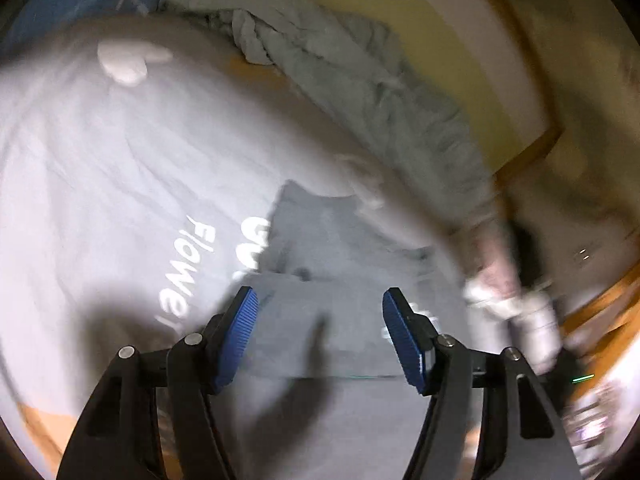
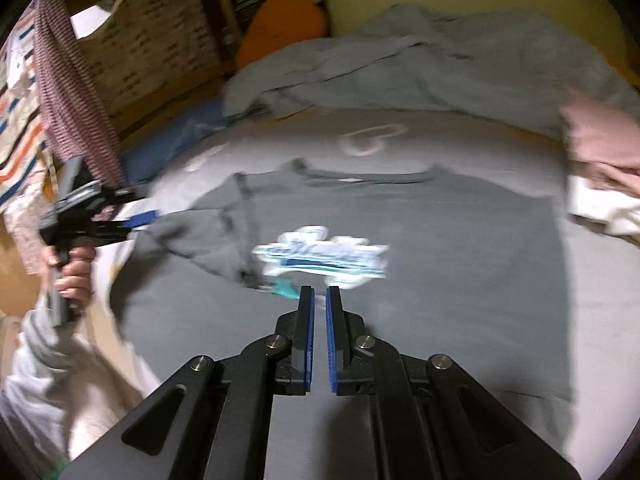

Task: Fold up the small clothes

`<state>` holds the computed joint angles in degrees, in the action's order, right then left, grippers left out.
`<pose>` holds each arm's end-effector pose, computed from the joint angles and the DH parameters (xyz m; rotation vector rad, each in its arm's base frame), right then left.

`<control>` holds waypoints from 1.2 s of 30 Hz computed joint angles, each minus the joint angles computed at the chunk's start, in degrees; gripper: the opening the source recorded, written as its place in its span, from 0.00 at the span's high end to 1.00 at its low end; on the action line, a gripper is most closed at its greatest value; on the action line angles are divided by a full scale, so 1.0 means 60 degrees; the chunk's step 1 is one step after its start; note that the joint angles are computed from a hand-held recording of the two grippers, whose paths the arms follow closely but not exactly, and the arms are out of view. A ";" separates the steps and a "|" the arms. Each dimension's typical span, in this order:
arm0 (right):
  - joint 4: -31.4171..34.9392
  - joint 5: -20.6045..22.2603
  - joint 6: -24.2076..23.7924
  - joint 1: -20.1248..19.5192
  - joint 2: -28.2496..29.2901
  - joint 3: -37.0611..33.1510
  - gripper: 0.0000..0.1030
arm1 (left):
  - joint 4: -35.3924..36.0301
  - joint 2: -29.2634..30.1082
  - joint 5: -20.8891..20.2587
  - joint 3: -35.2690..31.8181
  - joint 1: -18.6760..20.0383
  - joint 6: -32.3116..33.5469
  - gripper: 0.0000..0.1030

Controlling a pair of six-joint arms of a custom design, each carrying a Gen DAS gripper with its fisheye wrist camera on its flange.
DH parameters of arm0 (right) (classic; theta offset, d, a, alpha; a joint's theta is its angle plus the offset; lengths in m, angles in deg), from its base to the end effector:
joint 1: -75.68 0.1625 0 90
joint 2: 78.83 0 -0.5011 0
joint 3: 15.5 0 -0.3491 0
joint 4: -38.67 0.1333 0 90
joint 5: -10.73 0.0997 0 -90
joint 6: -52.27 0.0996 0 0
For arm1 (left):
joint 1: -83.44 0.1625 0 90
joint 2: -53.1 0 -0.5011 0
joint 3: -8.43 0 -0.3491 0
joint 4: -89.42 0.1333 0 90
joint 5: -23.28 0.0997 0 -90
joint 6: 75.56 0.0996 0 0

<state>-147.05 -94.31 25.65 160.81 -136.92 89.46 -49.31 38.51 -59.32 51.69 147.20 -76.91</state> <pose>0.0526 -0.6484 0.3449 0.3230 -2.4722 0.9987 -0.2751 -0.8887 0.0627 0.6228 2.9838 -0.5705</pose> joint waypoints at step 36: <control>0.7903 -0.0114 -0.0127 0.0938 0.4843 -0.9436 0.98 | -0.1367 -0.1913 0.1258 0.3645 -0.0544 0.2191 0.72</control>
<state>-99.63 -94.99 24.89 166.44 -107.86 32.84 -57.51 27.03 -51.78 73.56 143.94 -63.77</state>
